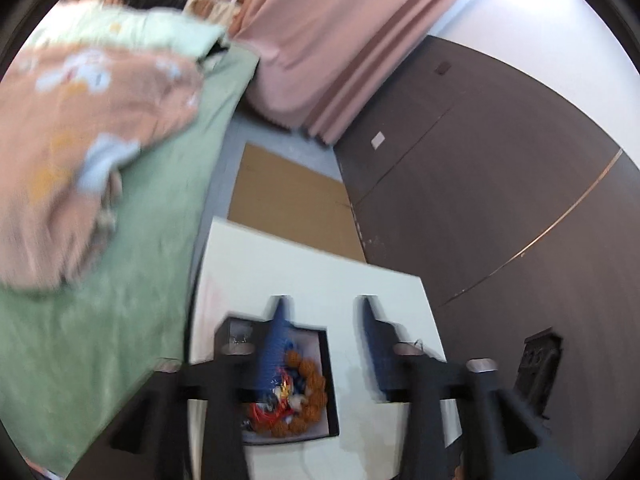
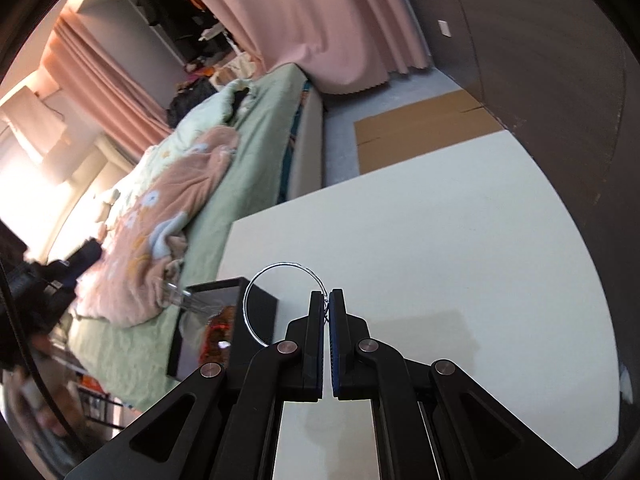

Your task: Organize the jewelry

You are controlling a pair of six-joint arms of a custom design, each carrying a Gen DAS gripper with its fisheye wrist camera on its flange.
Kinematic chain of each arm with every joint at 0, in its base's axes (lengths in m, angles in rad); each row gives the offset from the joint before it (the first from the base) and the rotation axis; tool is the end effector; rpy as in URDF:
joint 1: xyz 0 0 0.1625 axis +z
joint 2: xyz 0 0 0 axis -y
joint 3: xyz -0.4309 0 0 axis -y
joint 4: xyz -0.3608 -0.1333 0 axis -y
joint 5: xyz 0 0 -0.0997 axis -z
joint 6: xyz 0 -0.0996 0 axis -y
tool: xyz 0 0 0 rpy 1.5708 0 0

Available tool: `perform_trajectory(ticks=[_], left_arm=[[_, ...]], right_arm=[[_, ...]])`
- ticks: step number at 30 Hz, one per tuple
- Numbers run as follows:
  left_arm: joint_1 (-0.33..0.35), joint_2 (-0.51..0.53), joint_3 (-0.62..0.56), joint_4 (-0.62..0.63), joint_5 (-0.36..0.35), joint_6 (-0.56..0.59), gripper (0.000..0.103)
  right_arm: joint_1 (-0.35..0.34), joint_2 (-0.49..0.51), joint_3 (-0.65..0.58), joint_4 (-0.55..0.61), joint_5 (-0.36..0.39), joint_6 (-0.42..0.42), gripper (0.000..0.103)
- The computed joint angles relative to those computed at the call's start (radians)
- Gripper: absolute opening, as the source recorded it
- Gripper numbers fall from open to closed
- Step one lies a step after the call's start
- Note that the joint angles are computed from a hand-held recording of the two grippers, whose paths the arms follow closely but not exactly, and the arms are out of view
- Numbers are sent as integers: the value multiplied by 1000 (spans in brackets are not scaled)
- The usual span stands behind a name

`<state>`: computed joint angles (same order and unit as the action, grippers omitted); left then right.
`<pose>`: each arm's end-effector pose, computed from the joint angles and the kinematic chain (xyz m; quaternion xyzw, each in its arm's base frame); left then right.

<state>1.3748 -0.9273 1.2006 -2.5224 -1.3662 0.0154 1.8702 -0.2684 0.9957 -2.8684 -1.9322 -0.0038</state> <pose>0.0056 -0.7604 0.3965 0.0652 0.9365 -0.3383 0.0661 0.3353 -0.7538 0.0123 0.0926 -0.9408 0.2991 0.1298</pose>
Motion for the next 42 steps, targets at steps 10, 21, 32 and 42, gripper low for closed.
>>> perform_trajectory(ticks=[10, 21, 32, 42], left_arm=[[14, -37, 145, -222, 73, 53, 68], [23, -37, 155, -246, 116, 45, 68], [15, -73, 209, -284, 156, 45, 68], [3, -130, 280, -292, 119, 8, 68]], right_arm=[[15, 57, -68, 15, 123, -44, 4], [28, 182, -248, 95, 232, -14, 4], [24, 286, -445, 235, 217, 106, 53], [69, 189, -255, 108, 77, 19, 66]])
